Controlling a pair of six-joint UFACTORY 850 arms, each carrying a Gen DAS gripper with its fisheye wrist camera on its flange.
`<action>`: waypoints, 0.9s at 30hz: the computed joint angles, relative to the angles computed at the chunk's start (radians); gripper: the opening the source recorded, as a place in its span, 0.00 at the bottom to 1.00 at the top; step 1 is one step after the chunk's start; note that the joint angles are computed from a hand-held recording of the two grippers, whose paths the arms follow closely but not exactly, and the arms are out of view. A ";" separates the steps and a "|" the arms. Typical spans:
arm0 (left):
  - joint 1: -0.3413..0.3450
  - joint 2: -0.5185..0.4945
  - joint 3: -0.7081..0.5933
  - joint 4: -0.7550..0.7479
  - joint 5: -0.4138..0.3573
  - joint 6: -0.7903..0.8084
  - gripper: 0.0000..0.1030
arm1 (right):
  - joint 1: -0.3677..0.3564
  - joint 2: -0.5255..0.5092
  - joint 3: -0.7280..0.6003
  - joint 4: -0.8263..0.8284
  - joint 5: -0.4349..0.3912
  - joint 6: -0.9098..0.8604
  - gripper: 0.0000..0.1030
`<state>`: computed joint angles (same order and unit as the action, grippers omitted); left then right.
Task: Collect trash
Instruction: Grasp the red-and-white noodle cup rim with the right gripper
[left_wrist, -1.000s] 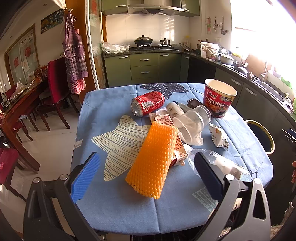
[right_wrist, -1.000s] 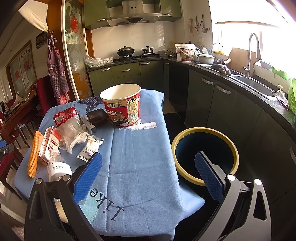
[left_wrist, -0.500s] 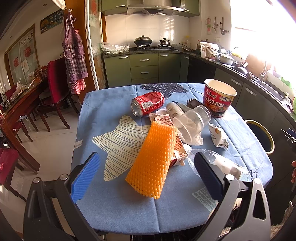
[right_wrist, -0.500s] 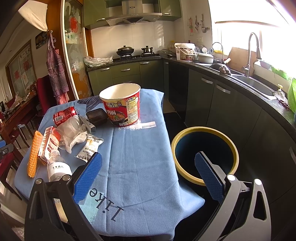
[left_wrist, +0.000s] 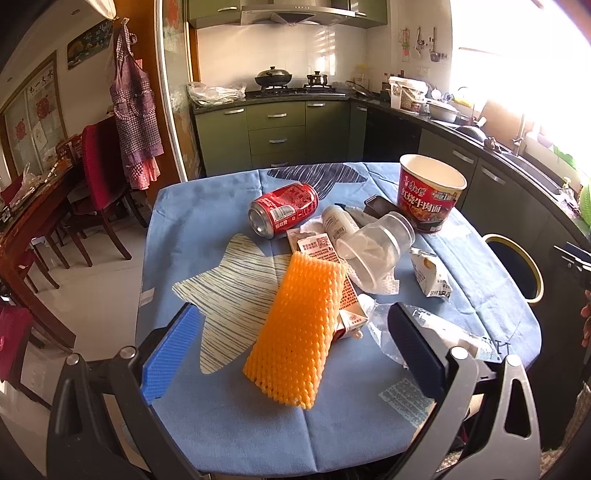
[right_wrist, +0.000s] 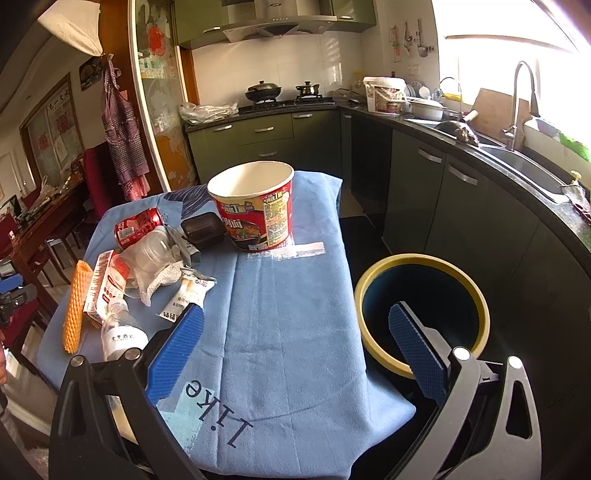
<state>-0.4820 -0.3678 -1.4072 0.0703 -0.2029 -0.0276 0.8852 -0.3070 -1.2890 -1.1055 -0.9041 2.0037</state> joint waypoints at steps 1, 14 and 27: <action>0.000 -0.010 -0.018 -0.019 -0.007 0.022 0.94 | -0.021 0.000 -0.017 0.020 0.012 -0.047 0.96; 0.011 -0.126 -0.198 -0.117 -0.081 0.144 0.94 | -0.436 -0.333 -0.609 0.778 0.046 -0.944 0.77; 0.035 -0.222 -0.327 -0.283 -0.144 0.326 0.94 | -0.516 -0.650 -1.049 1.031 -0.205 -1.151 0.33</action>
<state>-0.4473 -0.5897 -1.7343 -0.2123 -0.3470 0.2981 0.3692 -0.9569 -2.3382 -0.0747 -1.1088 0.8527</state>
